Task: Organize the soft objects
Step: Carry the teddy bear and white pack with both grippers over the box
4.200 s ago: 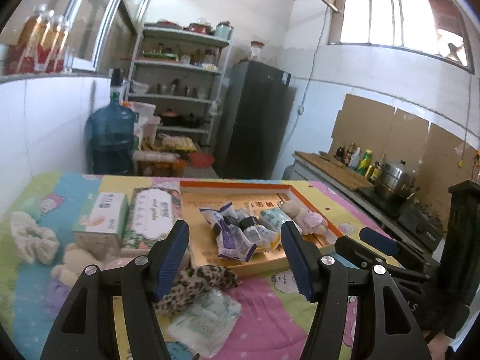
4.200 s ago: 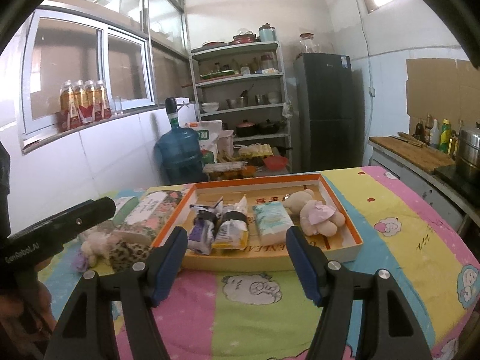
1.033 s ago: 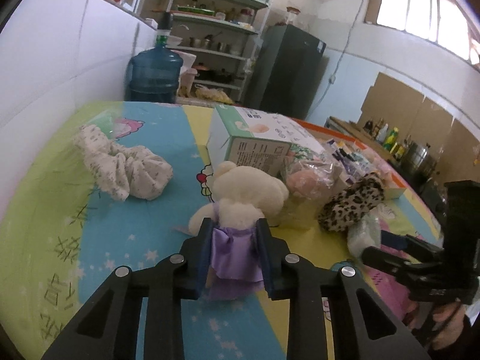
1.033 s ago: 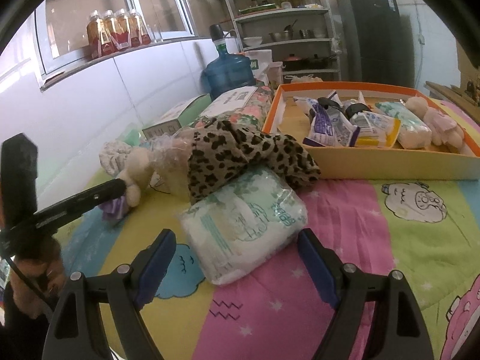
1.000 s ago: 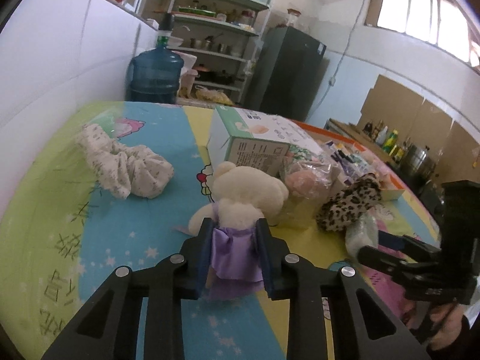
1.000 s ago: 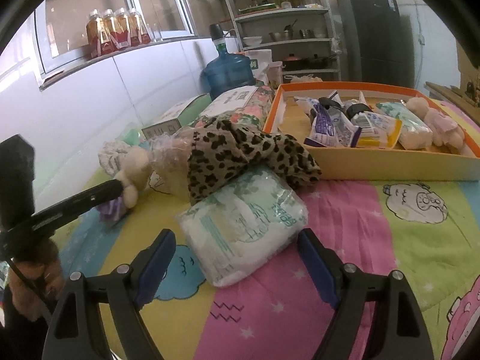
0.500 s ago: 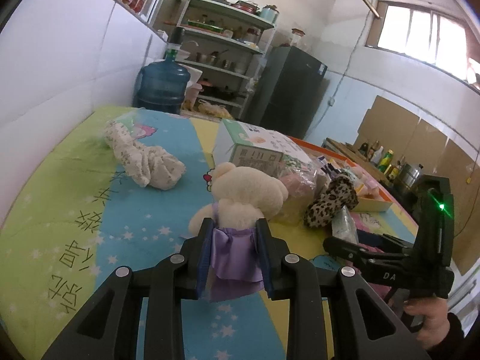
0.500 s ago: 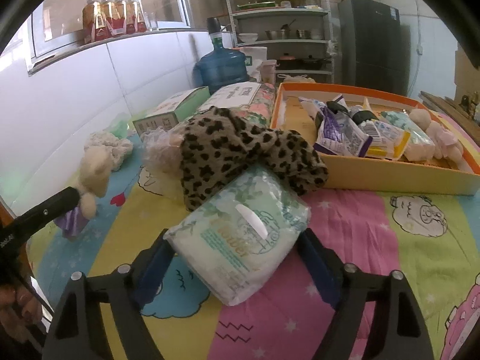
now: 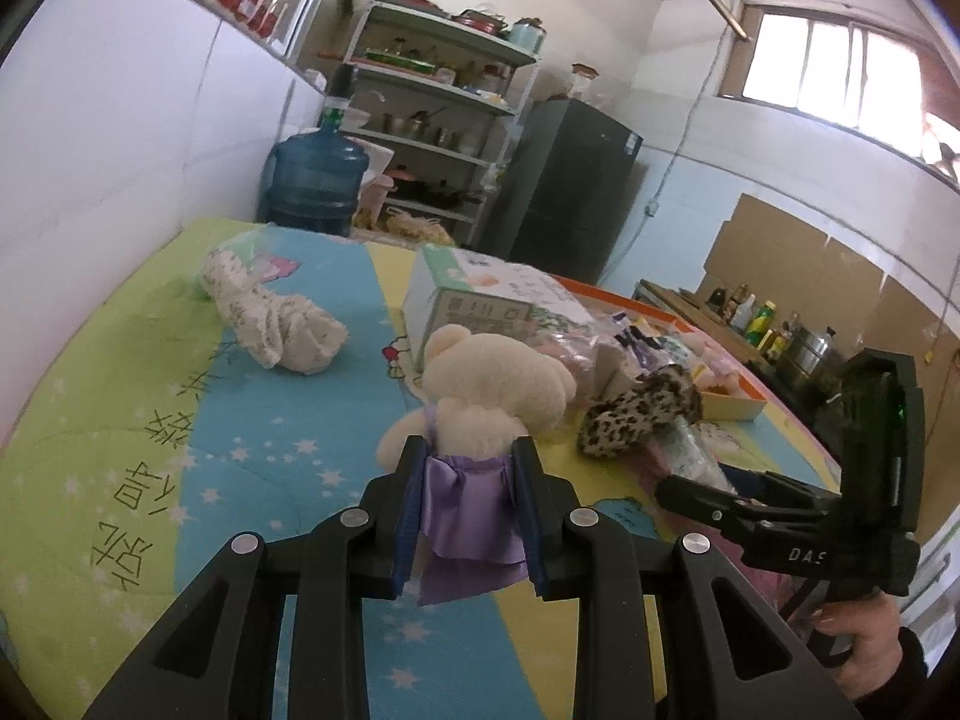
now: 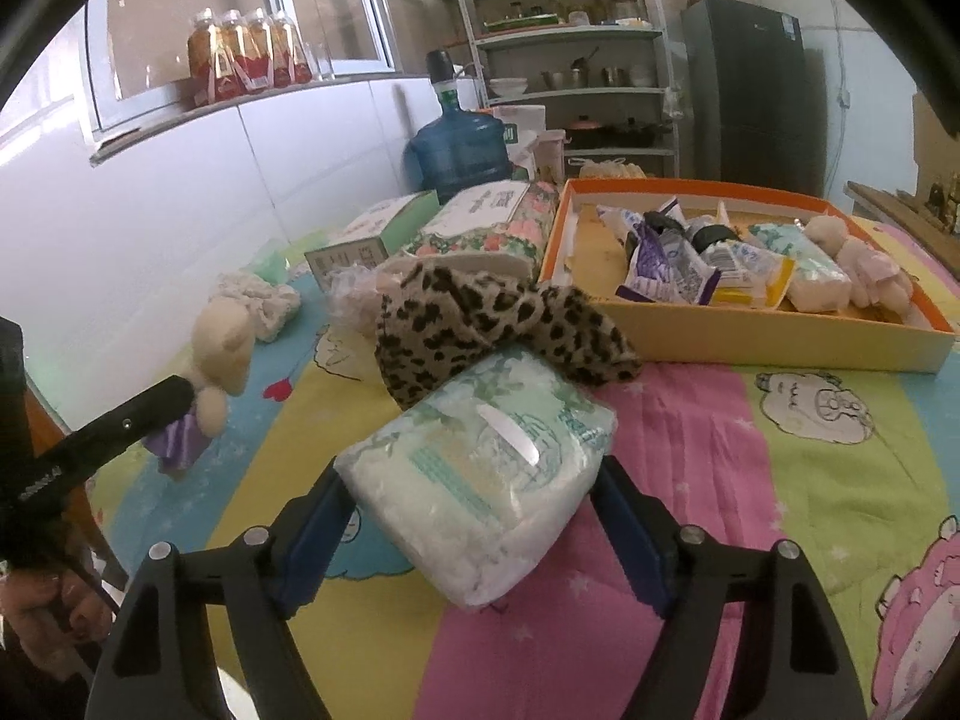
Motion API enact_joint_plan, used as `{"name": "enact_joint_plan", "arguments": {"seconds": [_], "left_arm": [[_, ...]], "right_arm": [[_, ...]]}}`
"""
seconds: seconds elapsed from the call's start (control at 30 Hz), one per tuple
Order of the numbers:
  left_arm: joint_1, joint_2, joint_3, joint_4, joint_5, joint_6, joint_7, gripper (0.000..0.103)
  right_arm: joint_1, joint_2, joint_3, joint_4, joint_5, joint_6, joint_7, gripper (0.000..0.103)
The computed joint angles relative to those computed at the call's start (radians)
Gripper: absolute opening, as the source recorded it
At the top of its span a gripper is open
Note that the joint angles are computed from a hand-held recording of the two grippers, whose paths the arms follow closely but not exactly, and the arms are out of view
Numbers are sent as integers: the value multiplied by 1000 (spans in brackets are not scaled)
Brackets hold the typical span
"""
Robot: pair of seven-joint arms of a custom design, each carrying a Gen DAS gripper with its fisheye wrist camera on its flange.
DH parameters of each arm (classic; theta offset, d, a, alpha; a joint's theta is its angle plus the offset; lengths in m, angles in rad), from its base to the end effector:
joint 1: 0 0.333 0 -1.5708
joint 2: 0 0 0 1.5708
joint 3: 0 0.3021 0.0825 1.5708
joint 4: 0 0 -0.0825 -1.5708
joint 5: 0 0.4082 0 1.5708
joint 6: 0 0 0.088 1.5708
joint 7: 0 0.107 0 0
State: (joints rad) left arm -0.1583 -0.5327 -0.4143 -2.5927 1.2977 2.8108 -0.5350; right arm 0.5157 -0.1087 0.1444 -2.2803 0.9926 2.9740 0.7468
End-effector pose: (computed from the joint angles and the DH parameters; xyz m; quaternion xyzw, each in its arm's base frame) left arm 0.3490 -0.2803 0.4380 -0.7069 0.4880 -0.4282 0.2807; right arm 0.4715 0.2946 0.4430 -0.7935 0.4338 -0.1024 0.4144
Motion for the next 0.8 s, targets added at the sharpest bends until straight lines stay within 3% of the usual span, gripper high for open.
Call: {"name": "enact_joint_plan", "arguments": {"seconds": [0.37,0.8], "left_arm": [[-35,12,-20,49,-10,-40,55,29],[-63,55,-33,115,-30,-71,124,29]], "right_arm": [[26,-105,-43,-74,156,-7,-162,72],[22,-191,-87,-123,352,-20,-334,70]]}}
